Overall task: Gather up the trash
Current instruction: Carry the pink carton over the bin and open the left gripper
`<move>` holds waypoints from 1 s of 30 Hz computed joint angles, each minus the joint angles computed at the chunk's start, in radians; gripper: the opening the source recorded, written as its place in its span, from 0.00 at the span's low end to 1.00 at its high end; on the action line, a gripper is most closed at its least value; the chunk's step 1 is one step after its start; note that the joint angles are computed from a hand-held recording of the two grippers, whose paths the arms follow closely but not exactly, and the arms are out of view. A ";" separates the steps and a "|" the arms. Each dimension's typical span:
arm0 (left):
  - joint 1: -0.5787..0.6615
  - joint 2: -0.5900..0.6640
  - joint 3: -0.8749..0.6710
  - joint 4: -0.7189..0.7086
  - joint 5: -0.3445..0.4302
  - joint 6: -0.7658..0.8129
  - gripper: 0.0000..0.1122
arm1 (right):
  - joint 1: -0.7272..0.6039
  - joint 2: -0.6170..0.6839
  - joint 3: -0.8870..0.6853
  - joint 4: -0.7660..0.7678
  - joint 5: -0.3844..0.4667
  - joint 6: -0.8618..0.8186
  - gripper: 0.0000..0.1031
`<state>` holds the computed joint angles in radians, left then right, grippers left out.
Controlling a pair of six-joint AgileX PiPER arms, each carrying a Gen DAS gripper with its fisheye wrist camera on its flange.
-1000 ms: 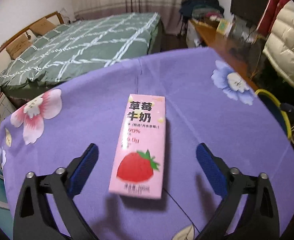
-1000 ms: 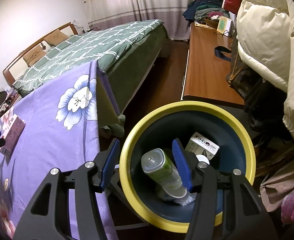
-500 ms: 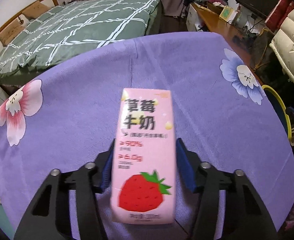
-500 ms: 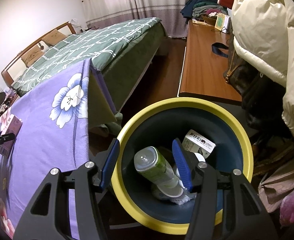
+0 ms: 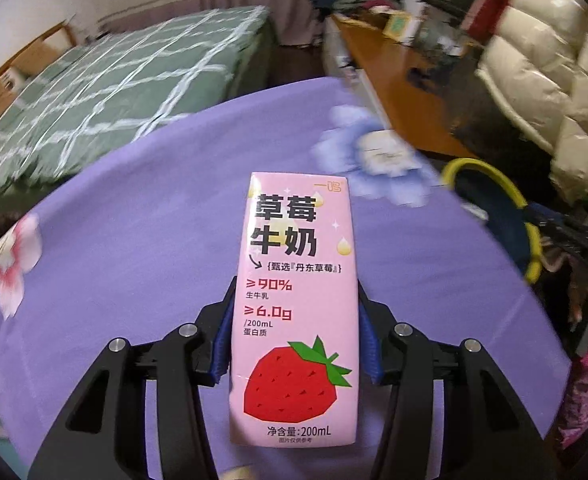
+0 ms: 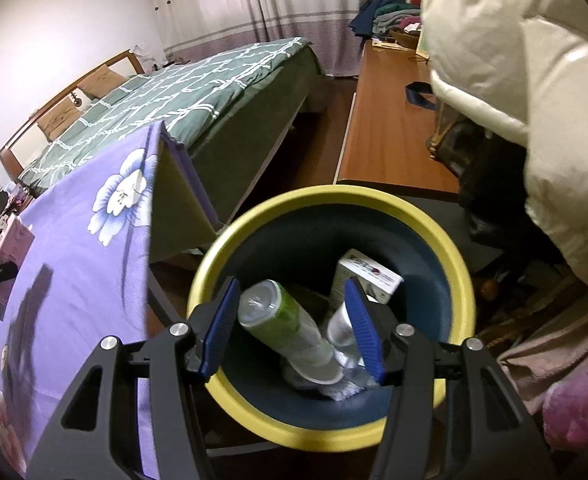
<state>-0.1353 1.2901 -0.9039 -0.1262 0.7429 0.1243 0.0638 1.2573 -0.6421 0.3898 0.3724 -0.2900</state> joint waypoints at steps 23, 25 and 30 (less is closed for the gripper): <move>-0.699 0.855 -1.009 0.189 0.220 -0.466 0.45 | -0.576 -0.214 0.133 0.381 0.250 -0.765 0.52; -0.713 0.916 -1.092 0.185 0.250 -0.471 0.45 | -0.601 -0.205 0.131 0.396 0.262 -0.796 0.52; -0.728 0.983 -1.171 0.181 0.274 -0.482 0.45 | -0.630 -0.187 0.129 0.406 0.271 -0.826 0.52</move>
<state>-0.8632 2.2727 -2.0746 0.0545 1.0167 -0.3573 -0.5659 1.0703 -0.5127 0.7957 0.6432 -1.1157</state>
